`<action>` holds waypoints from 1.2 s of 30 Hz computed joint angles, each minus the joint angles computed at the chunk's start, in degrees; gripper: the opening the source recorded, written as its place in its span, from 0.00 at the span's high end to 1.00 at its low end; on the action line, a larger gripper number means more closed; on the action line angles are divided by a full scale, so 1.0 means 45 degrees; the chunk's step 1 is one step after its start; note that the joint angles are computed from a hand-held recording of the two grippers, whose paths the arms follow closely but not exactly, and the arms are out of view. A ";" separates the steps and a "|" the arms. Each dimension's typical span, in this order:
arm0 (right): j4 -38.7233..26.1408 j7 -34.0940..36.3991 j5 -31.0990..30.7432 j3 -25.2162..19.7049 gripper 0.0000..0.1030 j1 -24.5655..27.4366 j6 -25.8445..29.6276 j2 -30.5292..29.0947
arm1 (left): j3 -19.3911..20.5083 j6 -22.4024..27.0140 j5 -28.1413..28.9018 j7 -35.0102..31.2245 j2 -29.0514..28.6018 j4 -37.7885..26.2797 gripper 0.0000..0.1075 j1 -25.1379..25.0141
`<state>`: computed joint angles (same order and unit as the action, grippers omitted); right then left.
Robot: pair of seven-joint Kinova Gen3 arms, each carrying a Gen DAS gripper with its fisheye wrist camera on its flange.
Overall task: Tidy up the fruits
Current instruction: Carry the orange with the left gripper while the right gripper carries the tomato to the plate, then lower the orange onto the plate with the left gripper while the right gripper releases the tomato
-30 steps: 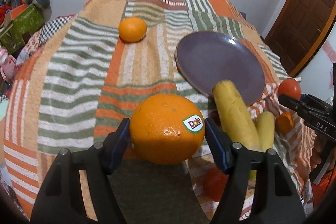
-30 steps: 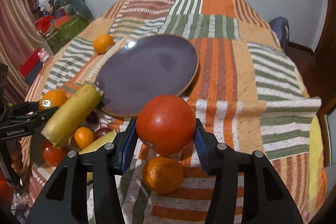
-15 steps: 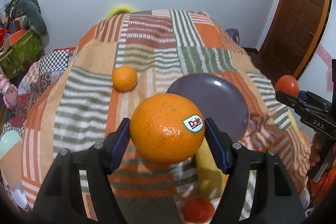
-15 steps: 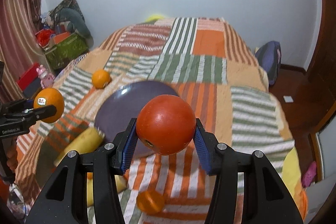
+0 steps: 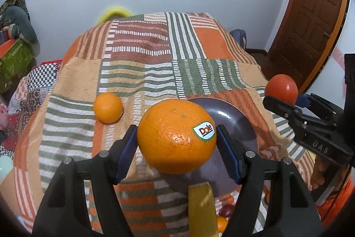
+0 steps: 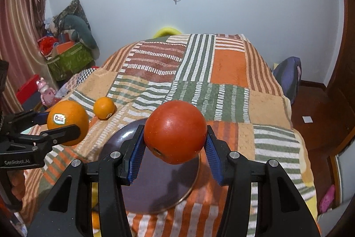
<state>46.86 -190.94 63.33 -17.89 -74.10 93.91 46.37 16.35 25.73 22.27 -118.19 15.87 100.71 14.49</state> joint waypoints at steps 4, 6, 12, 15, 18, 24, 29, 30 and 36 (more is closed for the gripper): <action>0.0014 0.0553 -0.0712 0.0438 0.54 0.0248 -0.0467 0.0098 | -0.0543 0.0367 -0.1063 0.1064 0.0898 -0.0938 0.35 0.0841; -0.0044 0.0784 -0.1091 0.0654 0.54 0.0310 -0.0619 0.0189 | -0.0711 0.0697 -0.1529 0.1570 0.1367 -0.1461 0.35 0.1124; -0.0015 0.1630 -0.2472 0.1079 0.54 0.0902 -0.1519 0.0333 | -0.1008 0.1361 -0.2734 0.2528 0.2436 -0.2569 0.35 0.1747; 0.0007 0.2091 -0.3072 0.1320 0.54 0.1114 -0.1950 0.0382 | -0.1059 0.1620 -0.3175 0.2775 0.2843 -0.2994 0.35 0.1951; 0.0175 0.2440 -0.3632 0.1585 0.54 0.1276 -0.2389 0.0332 | -0.1060 0.1945 -0.3436 0.2942 0.3242 -0.3458 0.35 0.2085; 0.0167 0.2920 -0.4620 0.2335 0.54 0.1255 -0.2643 0.0405 | -0.1200 0.2347 -0.3771 0.3442 0.3818 -0.4068 0.35 0.2371; 0.0639 0.2979 -0.5276 0.3023 0.53 0.1137 -0.3212 0.0199 | -0.1308 0.2164 -0.4216 0.3565 0.3772 -0.3956 0.35 0.2624; 0.0766 0.2941 -0.5368 0.3185 0.53 0.1070 -0.3343 0.0152 | -0.1213 0.2155 -0.4174 0.3496 0.3772 -0.3955 0.35 0.2540; 0.0949 0.3152 -0.6080 0.4059 0.50 0.0710 -0.3701 0.0021 | -0.1309 0.0815 -0.4346 0.3628 0.3111 -0.3053 0.23 0.2603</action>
<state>51.14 -176.75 35.97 0.38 -70.91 77.25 46.46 10.46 29.39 2.71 -101.87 29.87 86.98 26.21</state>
